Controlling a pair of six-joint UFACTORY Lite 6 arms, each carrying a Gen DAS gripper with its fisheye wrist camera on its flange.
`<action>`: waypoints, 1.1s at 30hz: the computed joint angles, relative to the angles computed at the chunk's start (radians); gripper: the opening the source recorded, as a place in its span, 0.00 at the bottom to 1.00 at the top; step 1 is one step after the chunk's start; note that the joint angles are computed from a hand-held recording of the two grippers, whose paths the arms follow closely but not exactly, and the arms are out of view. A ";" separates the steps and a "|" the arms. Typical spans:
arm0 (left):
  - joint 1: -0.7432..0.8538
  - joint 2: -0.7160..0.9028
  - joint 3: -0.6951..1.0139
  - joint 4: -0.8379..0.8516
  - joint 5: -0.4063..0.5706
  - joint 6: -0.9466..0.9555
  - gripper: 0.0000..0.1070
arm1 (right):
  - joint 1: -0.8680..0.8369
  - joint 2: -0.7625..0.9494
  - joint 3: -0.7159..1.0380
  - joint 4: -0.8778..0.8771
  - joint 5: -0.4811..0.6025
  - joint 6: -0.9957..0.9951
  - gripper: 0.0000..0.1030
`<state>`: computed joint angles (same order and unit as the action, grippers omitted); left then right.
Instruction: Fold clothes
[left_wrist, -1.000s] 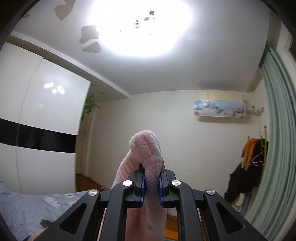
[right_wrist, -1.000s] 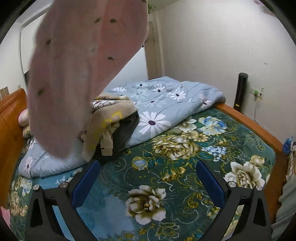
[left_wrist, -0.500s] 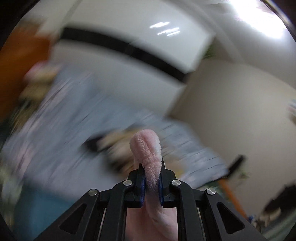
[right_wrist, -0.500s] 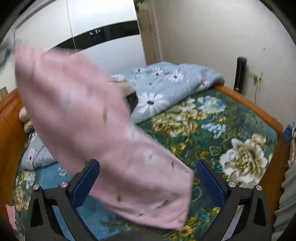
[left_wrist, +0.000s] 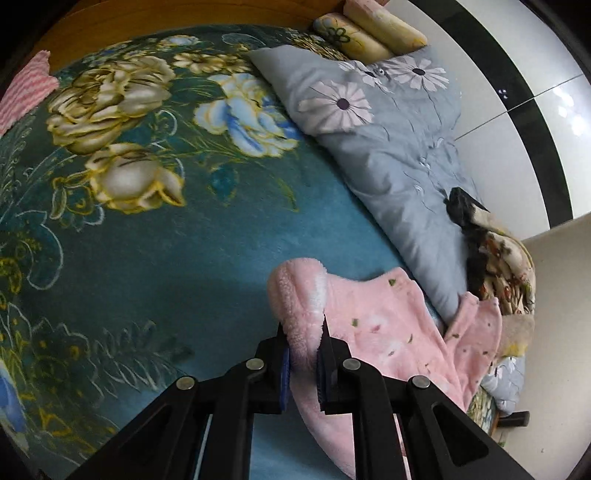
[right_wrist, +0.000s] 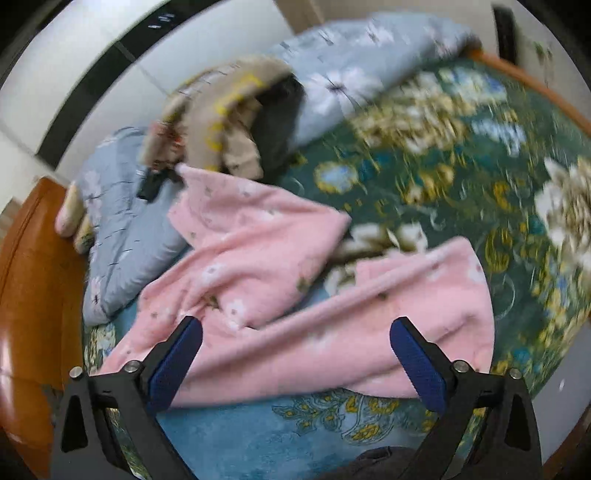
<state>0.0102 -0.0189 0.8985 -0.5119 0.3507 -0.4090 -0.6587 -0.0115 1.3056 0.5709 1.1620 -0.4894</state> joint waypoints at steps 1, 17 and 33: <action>0.009 0.014 0.011 -0.024 0.007 0.027 0.11 | 0.000 0.038 0.017 0.002 0.005 0.027 0.87; 0.117 0.191 0.123 -0.123 0.118 0.208 0.11 | 0.118 0.670 0.462 -0.456 -0.052 0.573 0.54; 0.038 0.226 0.321 -0.029 0.161 0.040 0.11 | 0.002 0.816 0.716 -0.479 0.073 0.503 0.04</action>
